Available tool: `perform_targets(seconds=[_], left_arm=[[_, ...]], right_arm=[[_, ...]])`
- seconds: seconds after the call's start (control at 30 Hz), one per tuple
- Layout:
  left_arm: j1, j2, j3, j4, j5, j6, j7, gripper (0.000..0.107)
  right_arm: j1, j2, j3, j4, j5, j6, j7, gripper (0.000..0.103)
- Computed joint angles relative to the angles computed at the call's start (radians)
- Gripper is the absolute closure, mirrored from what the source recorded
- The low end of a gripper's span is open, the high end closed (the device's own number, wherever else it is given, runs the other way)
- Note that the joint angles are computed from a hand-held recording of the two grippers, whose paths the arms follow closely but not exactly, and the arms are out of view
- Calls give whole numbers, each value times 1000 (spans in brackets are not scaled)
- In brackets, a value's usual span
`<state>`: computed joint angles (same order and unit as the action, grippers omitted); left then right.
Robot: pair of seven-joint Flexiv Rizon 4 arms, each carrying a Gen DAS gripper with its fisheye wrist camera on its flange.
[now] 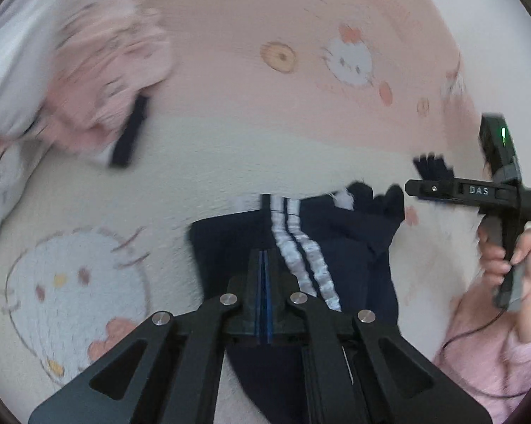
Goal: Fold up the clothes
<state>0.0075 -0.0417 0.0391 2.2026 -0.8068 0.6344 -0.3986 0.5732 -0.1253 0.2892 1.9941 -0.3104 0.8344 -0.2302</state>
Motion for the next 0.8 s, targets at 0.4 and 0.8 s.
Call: perform_targets(seconds=[0.4, 0.8], left_arm=[[-21, -56, -35, -34, 20, 6, -110, 65], [-62, 72, 0, 66, -90, 196, 23, 103]], right_arm=[[14, -57, 34, -86, 212, -133, -337, 45], [-2, 42, -6, 19, 41, -66, -66, 45]])
